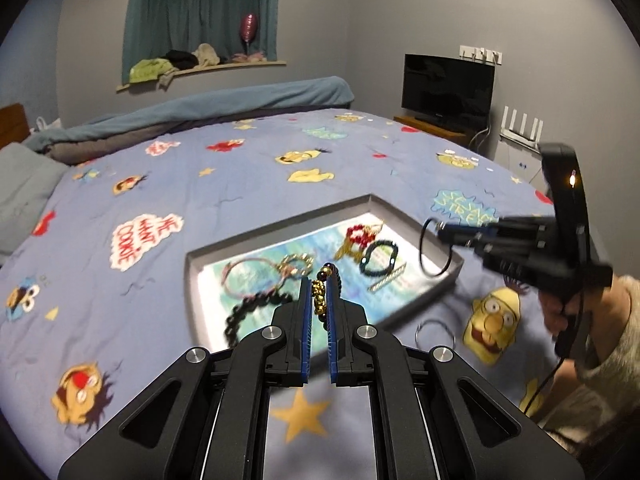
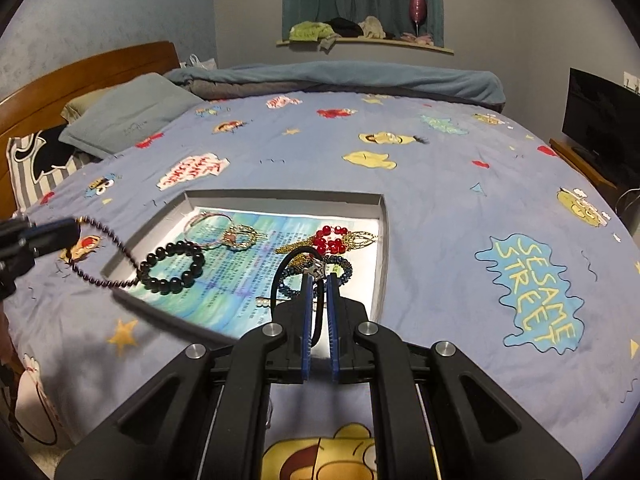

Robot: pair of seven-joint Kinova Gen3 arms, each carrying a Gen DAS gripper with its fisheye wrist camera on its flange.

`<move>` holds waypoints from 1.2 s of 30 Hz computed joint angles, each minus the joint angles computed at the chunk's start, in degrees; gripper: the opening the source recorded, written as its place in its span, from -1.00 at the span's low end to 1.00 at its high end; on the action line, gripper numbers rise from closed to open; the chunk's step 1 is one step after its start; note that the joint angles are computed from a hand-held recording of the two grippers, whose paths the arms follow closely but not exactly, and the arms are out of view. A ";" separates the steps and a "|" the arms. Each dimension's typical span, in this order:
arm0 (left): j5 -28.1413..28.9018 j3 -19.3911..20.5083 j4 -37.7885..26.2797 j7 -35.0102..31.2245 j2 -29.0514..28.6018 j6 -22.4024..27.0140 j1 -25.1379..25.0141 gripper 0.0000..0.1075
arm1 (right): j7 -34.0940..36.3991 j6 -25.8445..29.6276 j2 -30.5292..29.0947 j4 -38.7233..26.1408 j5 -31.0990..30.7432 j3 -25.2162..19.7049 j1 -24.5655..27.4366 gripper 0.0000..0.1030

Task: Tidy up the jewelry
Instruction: 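Carry the red bead bracelet and black hair tie with both tools over the tray, then lower the red bracelet and hair tie into the tray and open both tools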

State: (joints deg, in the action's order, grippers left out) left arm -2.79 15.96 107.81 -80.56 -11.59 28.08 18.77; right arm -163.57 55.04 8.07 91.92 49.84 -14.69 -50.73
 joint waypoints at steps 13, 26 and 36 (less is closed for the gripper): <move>6.25 -3.44 -6.20 -0.60 13.58 1.33 2.84 -0.86 | 7.27 2.00 4.02 -4.14 -6.89 2.50 0.70 -0.87; 1.23 -4.80 -7.95 4.46 17.81 3.70 5.21 -0.86 | 11.28 2.28 5.85 -5.85 -10.37 4.18 0.74 -0.87; -3.63 -5.46 -10.97 8.93 20.25 6.36 7.04 -0.83 | 12.08 2.15 5.89 -6.08 -11.32 4.54 0.72 -0.83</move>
